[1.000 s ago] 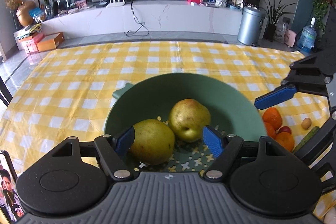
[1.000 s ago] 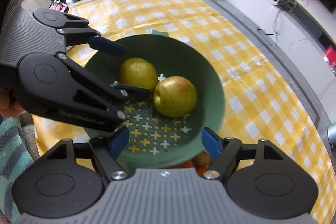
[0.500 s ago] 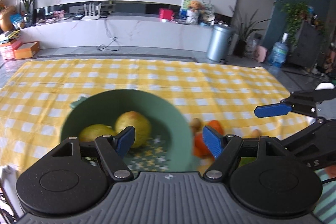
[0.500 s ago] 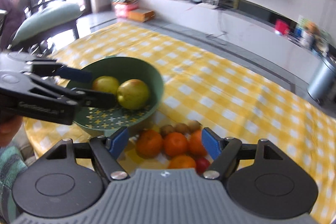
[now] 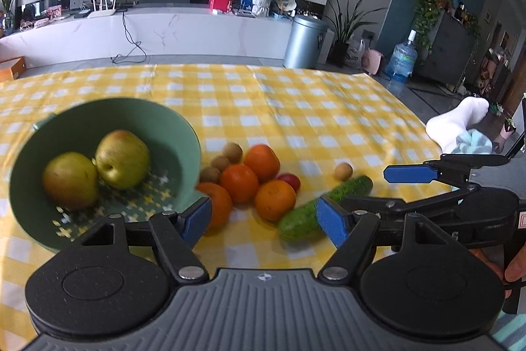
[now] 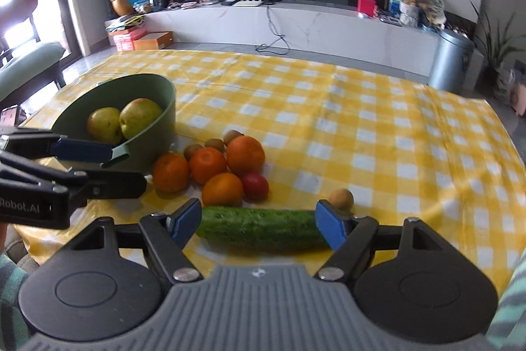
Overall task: Organize fruits
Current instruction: 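Withdraw both tools from the bowl back toward the remaining fruit, then grasp a tangerine with the left tool while the right tool grasps an orange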
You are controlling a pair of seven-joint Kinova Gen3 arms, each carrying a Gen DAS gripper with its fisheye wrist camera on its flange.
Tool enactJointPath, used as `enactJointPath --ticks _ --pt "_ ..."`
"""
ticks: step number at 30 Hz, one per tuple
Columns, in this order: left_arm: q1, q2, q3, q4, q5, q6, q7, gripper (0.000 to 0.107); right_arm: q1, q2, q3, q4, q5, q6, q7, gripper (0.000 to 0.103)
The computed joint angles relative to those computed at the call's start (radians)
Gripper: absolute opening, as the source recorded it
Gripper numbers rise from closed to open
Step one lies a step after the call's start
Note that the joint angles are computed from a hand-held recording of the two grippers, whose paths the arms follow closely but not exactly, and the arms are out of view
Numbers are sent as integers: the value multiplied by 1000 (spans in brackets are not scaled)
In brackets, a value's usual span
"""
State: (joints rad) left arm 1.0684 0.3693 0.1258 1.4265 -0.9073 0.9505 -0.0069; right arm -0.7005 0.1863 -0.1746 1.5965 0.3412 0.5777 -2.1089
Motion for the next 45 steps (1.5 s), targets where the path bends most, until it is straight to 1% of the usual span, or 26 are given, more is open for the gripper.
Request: enactJointPath --ticks 5,8,10,13,17,18,20,21,23,25,27,29,32,36,40,45 --pt "14 17 -10 17 -1 -6 72 82 -15 -16 26 55 49 -30 -132 73" --pt "17 22 -18 24 1 -7 124 82 -11 -15 29 71 71 -36 -180 73" --pt "18 29 -21 18 5 6 149 81 -7 -13 29 77 82 -40 -200 73" --pt "33 55 -25 -13 5 63 162 81 3 -12 26 87 81 -63 -214 73" --pt "69 124 -42 -94 7 166 160 77 12 -10 21 100 73 -122 -202 72" --pt "82 146 -52 -115 3 197 163 75 9 -8 23 102 77 -136 -202 71" --pt "105 188 -69 -159 -5 256 154 73 17 -1 19 102 56 -165 -180 65" --pt "114 203 -78 -172 -9 273 156 72 31 5 9 98 26 -180 -149 63" --pt "122 225 -91 -194 -1 299 165 72 34 14 9 95 -1 -205 -116 59" --pt "130 223 -107 -176 -11 280 204 72 42 28 1 85 -36 -219 -68 53" --pt "137 215 -120 -149 -33 261 253 72 58 49 -16 61 -89 -212 -6 50" --pt "139 218 -127 -143 -49 260 279 72 76 68 -35 38 -145 -200 62 48" --pt "120 202 -114 -113 -55 231 304 71 74 92 -33 5 -197 -174 119 47" --pt "109 199 -104 -99 -55 216 320 71 58 121 -12 -43 -239 -129 136 46" --pt "106 195 -108 -84 -55 199 379 71 44 147 1 -86 -255 -87 148 46" --pt "110 203 -113 -89 -67 205 432 70 40 166 7 -117 -268 -67 163 46"
